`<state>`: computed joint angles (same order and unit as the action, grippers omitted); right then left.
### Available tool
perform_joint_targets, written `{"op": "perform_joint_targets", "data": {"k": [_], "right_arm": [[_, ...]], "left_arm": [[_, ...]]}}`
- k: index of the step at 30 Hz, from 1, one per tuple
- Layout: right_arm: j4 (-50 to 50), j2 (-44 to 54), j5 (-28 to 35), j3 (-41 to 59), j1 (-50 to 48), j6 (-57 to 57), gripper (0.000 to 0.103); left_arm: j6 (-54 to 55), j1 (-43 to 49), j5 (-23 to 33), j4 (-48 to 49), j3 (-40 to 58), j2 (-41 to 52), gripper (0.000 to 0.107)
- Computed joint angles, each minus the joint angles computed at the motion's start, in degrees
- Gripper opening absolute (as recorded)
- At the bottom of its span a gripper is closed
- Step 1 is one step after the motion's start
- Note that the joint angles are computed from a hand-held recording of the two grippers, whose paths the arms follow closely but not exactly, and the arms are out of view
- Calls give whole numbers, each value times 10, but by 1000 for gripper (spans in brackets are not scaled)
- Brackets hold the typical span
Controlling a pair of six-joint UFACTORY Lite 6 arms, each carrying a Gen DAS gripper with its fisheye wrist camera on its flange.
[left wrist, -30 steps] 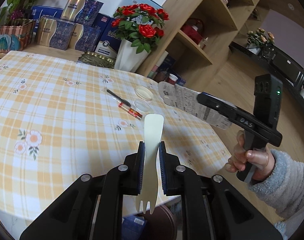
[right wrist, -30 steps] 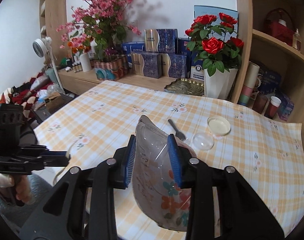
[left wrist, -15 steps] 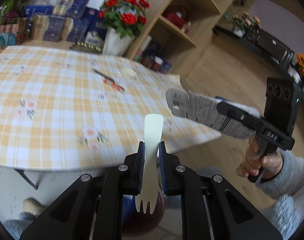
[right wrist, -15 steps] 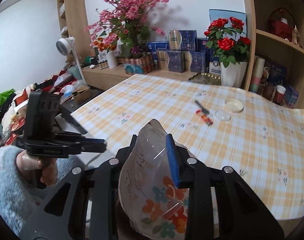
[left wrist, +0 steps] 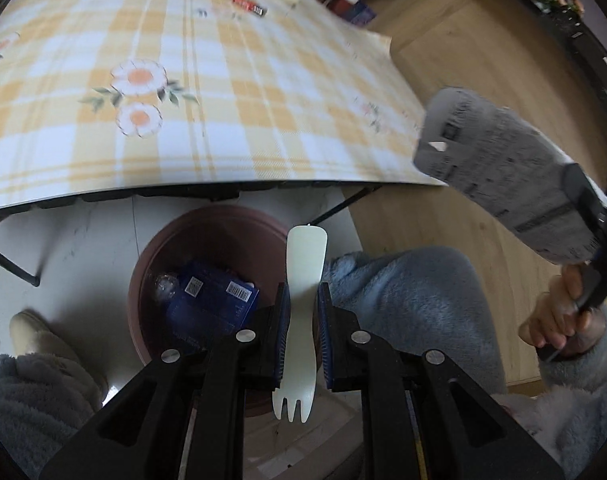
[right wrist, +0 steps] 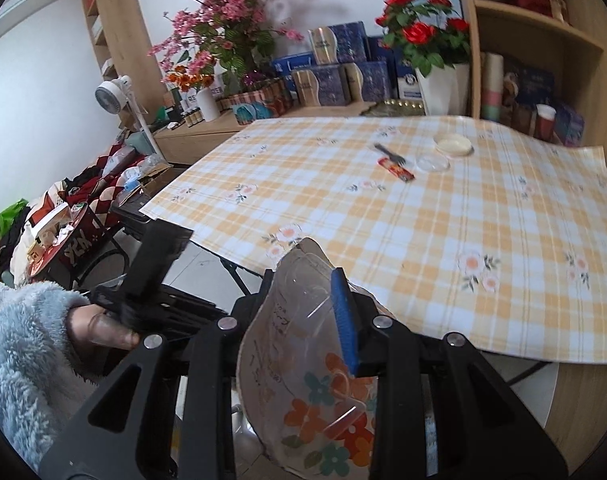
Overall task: Collect trash
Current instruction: 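Drop the spork into the bin with the left tool while the right tool drops the blister package in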
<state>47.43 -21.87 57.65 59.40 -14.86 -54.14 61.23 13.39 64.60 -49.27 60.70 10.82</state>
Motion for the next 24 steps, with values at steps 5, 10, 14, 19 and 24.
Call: {"op": "perform_joint_targets", "data": {"k": [5, 10, 14, 19, 24], "right_arm": [[0, 7, 5, -5, -12, -6, 31], [-4, 5, 14, -14, -14, -8, 31], [-3, 1, 25, -27, -8, -8, 31], [-8, -5, 33, -46, 26, 6, 31], [-32, 11, -2, -68, 93, 29, 31]], "left_arm": [[1, -34, -31, 2, 16, 26, 27], [-2, 2, -34, -27, 18, -1, 45], [46, 73, -19, -52, 3, -74, 74], [95, 149, -1, -61, -18, -160, 92], [94, 200, 6, -59, -18, -190, 95]]}}
